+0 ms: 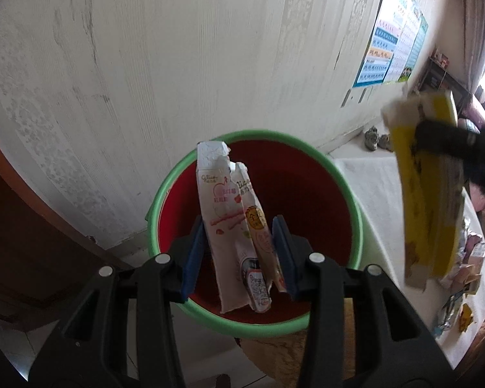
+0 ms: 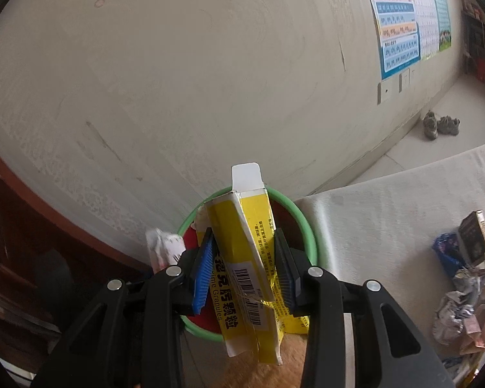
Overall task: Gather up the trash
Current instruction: 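Carry both items over the red bin and open both tools to drop them, then grasp the blue snack bag with the left tool while the right tool grasps the milk carton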
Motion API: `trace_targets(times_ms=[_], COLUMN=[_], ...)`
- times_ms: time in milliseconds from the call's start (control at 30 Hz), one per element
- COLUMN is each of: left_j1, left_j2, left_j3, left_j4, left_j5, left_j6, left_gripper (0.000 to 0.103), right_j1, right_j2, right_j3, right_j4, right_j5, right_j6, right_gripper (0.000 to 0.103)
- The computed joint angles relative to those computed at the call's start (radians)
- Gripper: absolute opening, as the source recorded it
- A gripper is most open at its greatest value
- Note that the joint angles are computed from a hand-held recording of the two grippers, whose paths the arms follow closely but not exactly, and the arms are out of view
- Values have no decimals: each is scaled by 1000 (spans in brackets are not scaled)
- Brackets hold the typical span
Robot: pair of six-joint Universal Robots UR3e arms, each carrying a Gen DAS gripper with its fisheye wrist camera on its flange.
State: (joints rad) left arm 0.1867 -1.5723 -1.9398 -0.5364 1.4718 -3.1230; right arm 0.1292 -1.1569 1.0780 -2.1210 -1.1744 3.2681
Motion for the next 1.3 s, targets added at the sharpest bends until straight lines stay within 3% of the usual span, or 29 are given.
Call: trace_targets(times_ms=[133,167,233,333,500,767,967,1133,1300], left_j1=[6,8,16,14,5,-70,-144,-214,-315], left_j2=[-38,-43,-39,-26,1,85,158,199,168], left_j3=[3,-1,-14,-28,-29,-28,-52,-73,-41], left_j4=[8,15,29,36,-2,-47,-80,-84,-110], left_j5=[2,2,-5,10,10,-8,-24,15,67], left_j6=[16,14,9,-3,-19,-66,-95,-160,-189], left_gripper=[48,57,64,72,72,73,73,73,73], right_j1=[12,13,10,5,-38,-188,-458,-771,-1025], right_j2=[46,51,47,26,-102,-484,-840,-1061,-1138], right_j3=[-59,-62,-48,-23,121,503,763,841,828], right_j4=[1,-8,-35,-45,-84,-71,113,390,590], right_j5=[-18,-21,-18,-21,-3,-47,-14,19,39], right_j6=[23,32,46,44,19,-105,-236,-502,-720], right_gripper=[41,50,60,60,60,64,64,64,64])
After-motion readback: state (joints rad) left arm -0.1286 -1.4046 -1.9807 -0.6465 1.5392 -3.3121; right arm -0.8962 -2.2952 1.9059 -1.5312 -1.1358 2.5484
